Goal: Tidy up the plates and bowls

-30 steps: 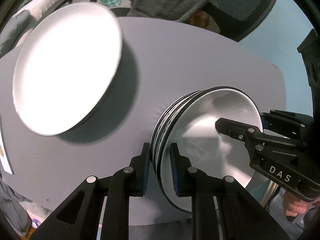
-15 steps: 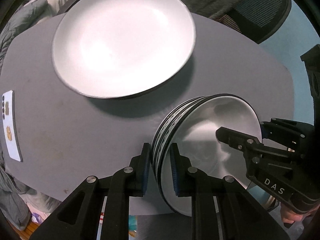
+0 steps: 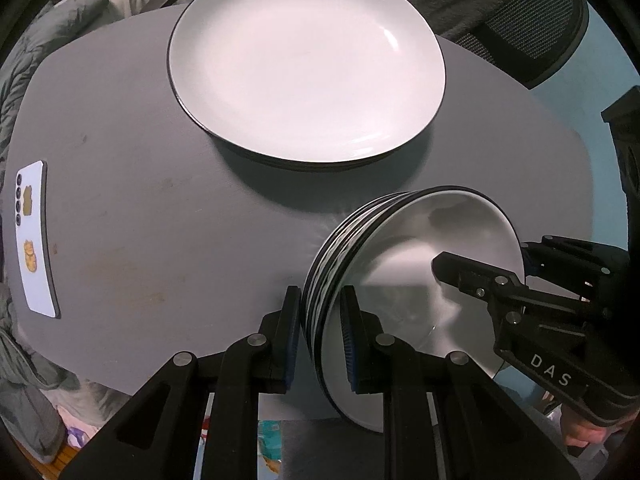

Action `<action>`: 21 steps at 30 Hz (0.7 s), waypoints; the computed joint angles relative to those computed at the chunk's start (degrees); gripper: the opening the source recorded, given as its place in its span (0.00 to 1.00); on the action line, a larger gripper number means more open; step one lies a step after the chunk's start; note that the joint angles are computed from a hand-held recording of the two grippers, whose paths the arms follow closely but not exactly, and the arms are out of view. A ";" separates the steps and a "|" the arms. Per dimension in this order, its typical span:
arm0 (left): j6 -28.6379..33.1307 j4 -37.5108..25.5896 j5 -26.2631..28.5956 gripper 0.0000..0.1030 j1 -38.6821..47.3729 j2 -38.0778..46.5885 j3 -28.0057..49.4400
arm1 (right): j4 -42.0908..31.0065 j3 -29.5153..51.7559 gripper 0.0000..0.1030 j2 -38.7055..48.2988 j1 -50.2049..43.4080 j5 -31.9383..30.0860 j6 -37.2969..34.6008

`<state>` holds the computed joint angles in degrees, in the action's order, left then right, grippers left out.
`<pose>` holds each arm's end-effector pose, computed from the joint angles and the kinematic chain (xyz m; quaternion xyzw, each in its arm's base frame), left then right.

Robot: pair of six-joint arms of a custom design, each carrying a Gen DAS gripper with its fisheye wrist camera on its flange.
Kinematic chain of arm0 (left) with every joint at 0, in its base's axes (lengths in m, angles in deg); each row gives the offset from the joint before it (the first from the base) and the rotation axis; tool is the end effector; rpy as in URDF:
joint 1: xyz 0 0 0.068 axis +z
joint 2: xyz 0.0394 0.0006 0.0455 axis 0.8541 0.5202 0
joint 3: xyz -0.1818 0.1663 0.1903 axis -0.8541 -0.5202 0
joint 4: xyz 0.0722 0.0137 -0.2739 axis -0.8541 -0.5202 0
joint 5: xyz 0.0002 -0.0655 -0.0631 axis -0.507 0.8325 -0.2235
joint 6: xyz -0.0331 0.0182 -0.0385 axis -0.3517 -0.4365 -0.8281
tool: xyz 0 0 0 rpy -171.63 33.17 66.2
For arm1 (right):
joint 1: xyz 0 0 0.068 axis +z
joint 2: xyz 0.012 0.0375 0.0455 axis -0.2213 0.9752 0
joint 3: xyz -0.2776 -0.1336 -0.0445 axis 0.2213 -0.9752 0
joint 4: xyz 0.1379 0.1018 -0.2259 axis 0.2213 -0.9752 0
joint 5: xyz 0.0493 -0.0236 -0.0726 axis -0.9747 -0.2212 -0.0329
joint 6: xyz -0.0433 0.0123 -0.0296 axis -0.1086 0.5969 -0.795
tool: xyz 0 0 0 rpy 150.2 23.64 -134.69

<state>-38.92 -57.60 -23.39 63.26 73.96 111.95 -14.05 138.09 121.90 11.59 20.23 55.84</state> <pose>0.3131 0.0200 0.0850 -0.0861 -0.9919 0.0823 0.0449 0.3257 0.1589 0.1111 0.0638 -0.9863 -0.1510 0.0207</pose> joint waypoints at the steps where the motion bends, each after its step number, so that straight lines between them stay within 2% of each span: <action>1: 0.05 0.16 0.31 0.18 -0.18 0.25 0.05 | 0.12 -0.03 0.22 -0.05 0.14 0.26 0.25; 6: 2.96 0.07 0.30 0.19 1.22 -1.40 -1.16 | 0.55 -1.24 0.24 -1.14 -0.86 0.17 0.61; 8: 4.16 -0.19 -0.12 0.27 2.16 -1.60 -1.31 | 1.51 -2.08 0.24 -1.63 -1.50 -0.68 1.79; 10: 5.53 -0.44 0.36 0.29 3.44 -1.37 -1.28 | 2.18 -2.91 0.25 -2.27 -1.66 -0.54 3.43; 12: 6.46 -0.27 1.25 0.32 4.38 -0.88 -1.18 | 2.47 -3.33 0.32 -2.69 -1.23 -0.61 4.72; 14: 6.71 -0.35 1.92 0.38 5.12 -0.13 -0.76 | 2.90 -3.88 0.32 -3.08 -0.56 -0.29 5.43; 21: 7.27 -1.77 4.46 0.46 7.08 2.70 1.37 | 3.79 -4.22 0.33 -3.28 0.34 0.42 6.33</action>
